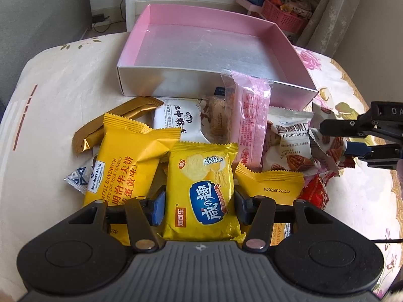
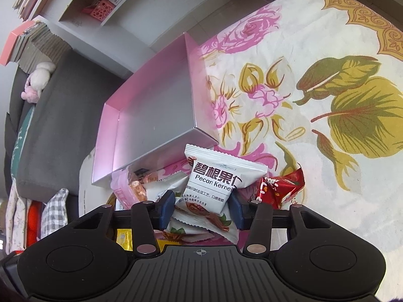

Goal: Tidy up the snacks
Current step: 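Grasp the white pecan packet with the right tool while the left tool grasps the yellow chip packet, then carry both packets into the pink box and open both tools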

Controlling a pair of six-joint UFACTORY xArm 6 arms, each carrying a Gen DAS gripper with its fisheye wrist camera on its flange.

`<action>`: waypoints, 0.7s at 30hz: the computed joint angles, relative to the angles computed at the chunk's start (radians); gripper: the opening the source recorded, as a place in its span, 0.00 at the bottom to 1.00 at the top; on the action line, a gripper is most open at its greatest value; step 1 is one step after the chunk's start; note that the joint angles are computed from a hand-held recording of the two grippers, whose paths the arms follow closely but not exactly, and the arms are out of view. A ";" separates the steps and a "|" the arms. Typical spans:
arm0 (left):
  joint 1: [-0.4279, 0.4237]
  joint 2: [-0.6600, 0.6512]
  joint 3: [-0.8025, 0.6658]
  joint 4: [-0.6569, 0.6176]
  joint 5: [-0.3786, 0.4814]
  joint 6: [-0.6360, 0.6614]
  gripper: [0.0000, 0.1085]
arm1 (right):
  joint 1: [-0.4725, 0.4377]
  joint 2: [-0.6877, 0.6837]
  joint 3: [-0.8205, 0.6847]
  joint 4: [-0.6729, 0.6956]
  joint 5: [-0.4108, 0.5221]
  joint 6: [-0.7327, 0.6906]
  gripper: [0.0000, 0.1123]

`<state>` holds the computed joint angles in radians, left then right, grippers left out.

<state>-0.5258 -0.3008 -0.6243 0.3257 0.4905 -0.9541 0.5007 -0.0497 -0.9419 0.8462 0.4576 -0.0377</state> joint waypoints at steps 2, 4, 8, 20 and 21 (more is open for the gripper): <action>0.002 -0.008 0.008 0.011 -0.014 -0.020 0.45 | 0.001 -0.004 0.003 -0.009 -0.001 0.006 0.40; 0.005 -0.020 0.018 0.021 -0.025 -0.036 0.45 | 0.001 -0.011 0.006 -0.020 0.000 0.012 0.40; 0.008 -0.049 0.029 0.051 -0.032 -0.066 0.45 | 0.000 -0.030 0.014 -0.013 -0.002 0.008 0.40; 0.012 -0.111 0.028 0.210 -0.024 -0.230 0.45 | -0.015 -0.089 0.020 0.105 0.001 -0.050 0.40; 0.014 -0.110 0.023 0.223 -0.021 -0.245 0.45 | -0.015 -0.092 0.017 0.118 -0.002 -0.057 0.40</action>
<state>-0.5115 -0.4112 -0.6013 0.5486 0.4697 -1.1994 0.4854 -0.1413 -0.9251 0.9641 0.4559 -0.0949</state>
